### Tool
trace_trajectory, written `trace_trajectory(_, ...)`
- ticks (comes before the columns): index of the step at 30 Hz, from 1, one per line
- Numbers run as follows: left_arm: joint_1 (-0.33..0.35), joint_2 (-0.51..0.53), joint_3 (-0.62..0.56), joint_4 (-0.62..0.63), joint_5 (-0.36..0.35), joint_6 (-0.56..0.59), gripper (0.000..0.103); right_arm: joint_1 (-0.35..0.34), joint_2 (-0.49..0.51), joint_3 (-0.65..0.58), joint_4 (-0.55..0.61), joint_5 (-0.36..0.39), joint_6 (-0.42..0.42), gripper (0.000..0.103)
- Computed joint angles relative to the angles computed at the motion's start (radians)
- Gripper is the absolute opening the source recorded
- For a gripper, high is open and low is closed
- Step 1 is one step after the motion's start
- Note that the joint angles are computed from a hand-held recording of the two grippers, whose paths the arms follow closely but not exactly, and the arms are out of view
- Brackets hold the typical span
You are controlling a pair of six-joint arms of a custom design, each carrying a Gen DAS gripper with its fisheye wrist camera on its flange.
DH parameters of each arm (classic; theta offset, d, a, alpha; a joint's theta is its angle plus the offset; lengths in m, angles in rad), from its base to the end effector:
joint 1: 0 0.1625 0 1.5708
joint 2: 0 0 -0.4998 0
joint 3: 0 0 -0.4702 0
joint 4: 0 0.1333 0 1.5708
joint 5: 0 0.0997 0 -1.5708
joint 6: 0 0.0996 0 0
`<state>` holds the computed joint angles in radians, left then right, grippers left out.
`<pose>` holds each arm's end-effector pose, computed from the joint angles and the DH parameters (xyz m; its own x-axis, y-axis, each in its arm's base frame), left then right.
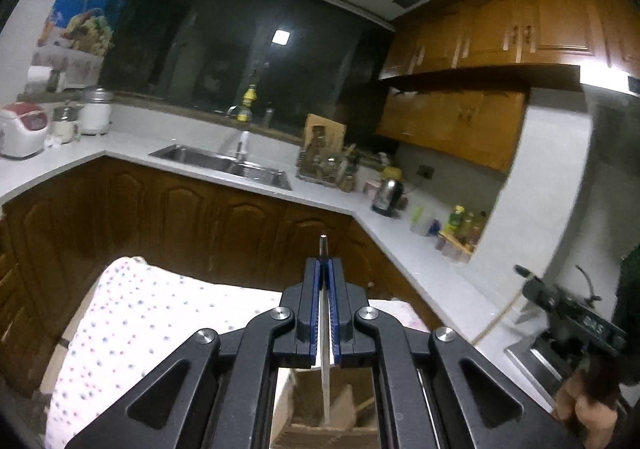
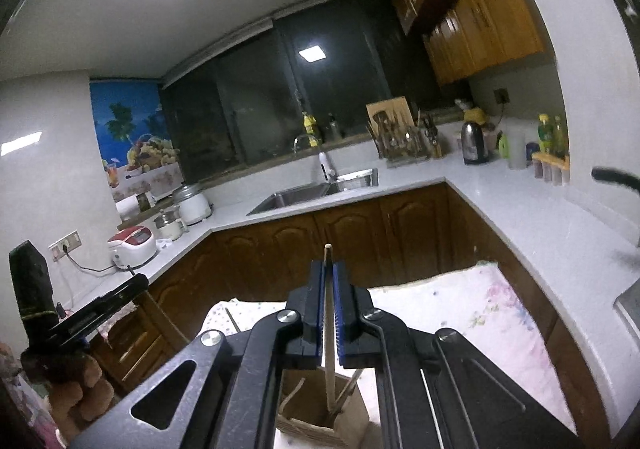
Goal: Organize utensils
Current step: 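Lower both chopsticks into the holder and open both tools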
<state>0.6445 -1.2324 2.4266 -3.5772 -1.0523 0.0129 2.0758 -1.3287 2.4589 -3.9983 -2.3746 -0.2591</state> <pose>-0.2661 -0.4285 0.2096 -0.8022 0.4835 -0.3502 0.5603 0.4071 -0.7213 0.2541 -0.3324 0.2998 -0.8778 0.2013 0.4347 -0.3679 0.2979 -0.8809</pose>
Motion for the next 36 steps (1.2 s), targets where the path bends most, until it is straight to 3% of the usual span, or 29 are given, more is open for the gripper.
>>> trace_trajectory(8, 0.029, 0.161, 0.01, -0.197, 0.007, -0.026, 0.002, -0.082, 0.069, 0.055, -0.111, 0.056, 0.03, 0.004)
trace_trajectory(15, 0.077, 0.254, -0.021, -0.176, -0.016, -0.066, 0.002, -0.136, 0.121, 0.079, -0.137, 0.082, 0.087, 0.004)
trace_trajectory(21, 0.1, 0.26, -0.06, -0.105, -0.033, -0.064, 0.003, -0.158, 0.136, 0.089, -0.138, 0.095, 0.113, 0.004)
trace_trajectory(25, 0.114, 0.188, -0.045, -0.035, -0.055, -0.065, 0.003, -0.155, 0.135, 0.084, -0.112, 0.081, 0.116, 0.004)
trace_trajectory(33, 0.112, 0.151, -0.045, 0.036, -0.046, -0.063, 0.003, -0.161, 0.101, 0.083, -0.036, 0.09, 0.144, 0.007)
trace_trajectory(35, 0.105, 0.143, -0.046, 0.055, -0.04, -0.072, 0.006, -0.159, 0.098, 0.082, -0.023, 0.086, 0.144, 0.009)
trace_trajectory(36, 0.103, 0.136, -0.047, 0.067, -0.037, -0.073, 0.014, -0.157, 0.097, 0.081, -0.021, 0.083, 0.143, 0.01)
